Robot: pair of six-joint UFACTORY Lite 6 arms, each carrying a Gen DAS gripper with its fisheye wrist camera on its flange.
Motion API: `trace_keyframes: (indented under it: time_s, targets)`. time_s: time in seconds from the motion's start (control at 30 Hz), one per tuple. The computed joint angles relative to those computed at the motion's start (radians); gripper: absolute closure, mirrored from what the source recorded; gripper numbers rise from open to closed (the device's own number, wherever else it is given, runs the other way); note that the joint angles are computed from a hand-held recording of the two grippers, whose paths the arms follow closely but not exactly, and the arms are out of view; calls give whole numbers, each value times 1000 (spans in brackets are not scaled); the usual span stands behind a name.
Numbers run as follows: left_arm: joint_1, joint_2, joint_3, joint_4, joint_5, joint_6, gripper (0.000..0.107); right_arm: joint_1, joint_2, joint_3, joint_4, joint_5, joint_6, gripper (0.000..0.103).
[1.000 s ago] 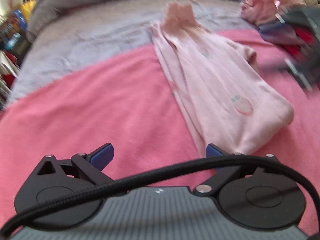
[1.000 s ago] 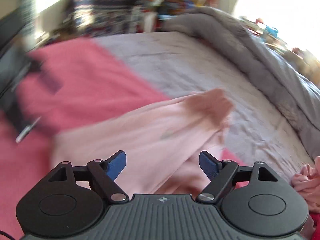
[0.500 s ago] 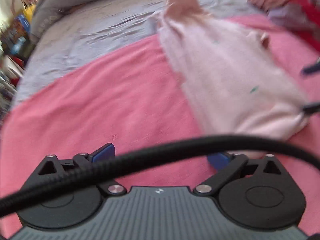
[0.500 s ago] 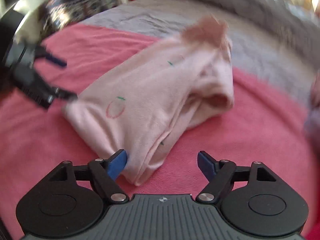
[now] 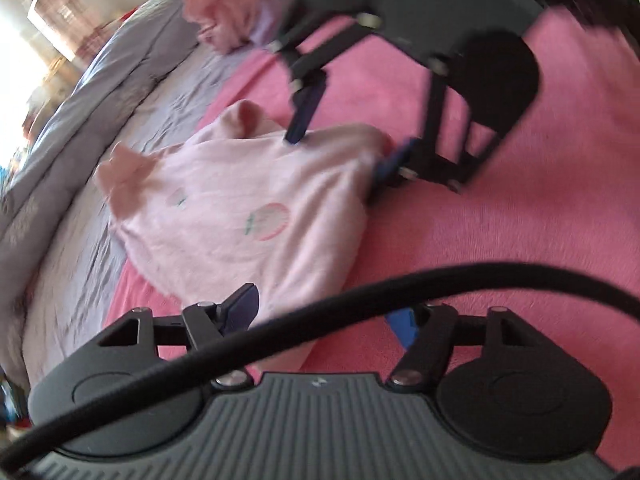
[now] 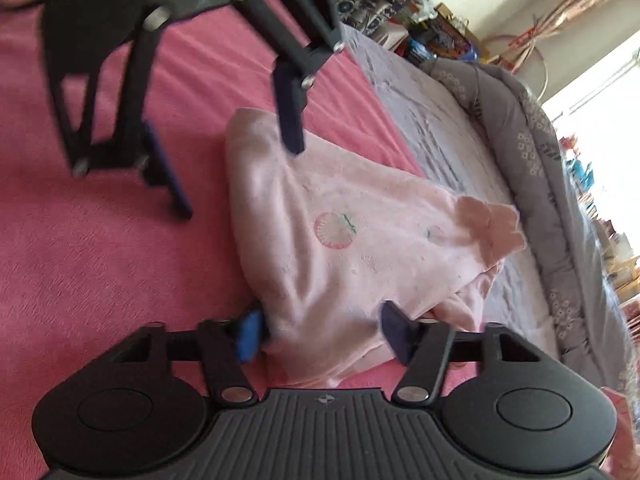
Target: Fold clothes
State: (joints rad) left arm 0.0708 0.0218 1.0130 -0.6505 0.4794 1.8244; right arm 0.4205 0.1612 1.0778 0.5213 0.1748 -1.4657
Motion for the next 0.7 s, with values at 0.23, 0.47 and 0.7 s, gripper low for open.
trace_keyframes:
  time_s: [0.23,0.47,0.7]
  targets:
    - [15,118,149,47,59,-67,49,-75,108,300,-55,287,199,77]
    - [19,233,313,156,58,-249,83,-160,177,468,74,425,174,68]
    - [78,340,547,148,270,-356,84,-45,-59,83,370,169,-559,28]
